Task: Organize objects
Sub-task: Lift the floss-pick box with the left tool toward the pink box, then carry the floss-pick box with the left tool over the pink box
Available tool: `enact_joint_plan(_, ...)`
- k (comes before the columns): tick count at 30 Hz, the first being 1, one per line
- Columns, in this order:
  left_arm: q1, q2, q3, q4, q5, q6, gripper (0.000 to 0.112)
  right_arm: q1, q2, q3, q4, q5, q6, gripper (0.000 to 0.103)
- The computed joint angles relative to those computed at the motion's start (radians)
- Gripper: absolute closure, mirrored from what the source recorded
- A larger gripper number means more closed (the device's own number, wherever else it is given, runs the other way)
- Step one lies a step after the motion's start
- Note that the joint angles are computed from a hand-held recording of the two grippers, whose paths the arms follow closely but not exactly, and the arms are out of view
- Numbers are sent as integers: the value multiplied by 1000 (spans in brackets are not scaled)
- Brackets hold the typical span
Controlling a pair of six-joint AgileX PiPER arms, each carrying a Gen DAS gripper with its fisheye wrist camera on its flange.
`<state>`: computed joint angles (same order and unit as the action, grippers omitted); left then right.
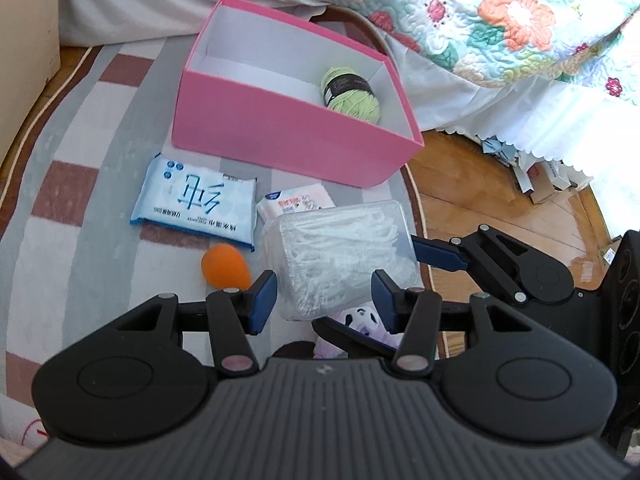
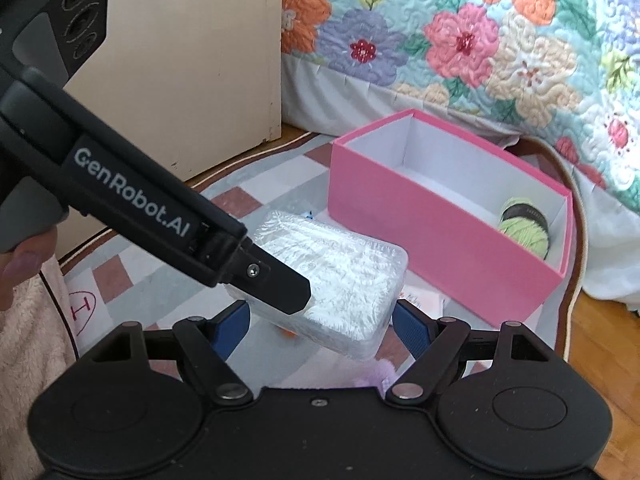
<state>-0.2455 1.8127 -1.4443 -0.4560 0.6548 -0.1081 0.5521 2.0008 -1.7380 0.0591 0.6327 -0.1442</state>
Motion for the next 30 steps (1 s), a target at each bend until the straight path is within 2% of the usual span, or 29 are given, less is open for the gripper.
enact_joint_plan(5,1,28,-88,24,46,18,63,10,2,-14,-92,-19,60,20)
enact_joint_plan(23,11,247,-538,86,247,19,63,-70,86,-217,-69,34,67,24)
enact_joint_plan(30,16,370,-760,100,334,6,63,-101,145,-338,-49,87,56,25)
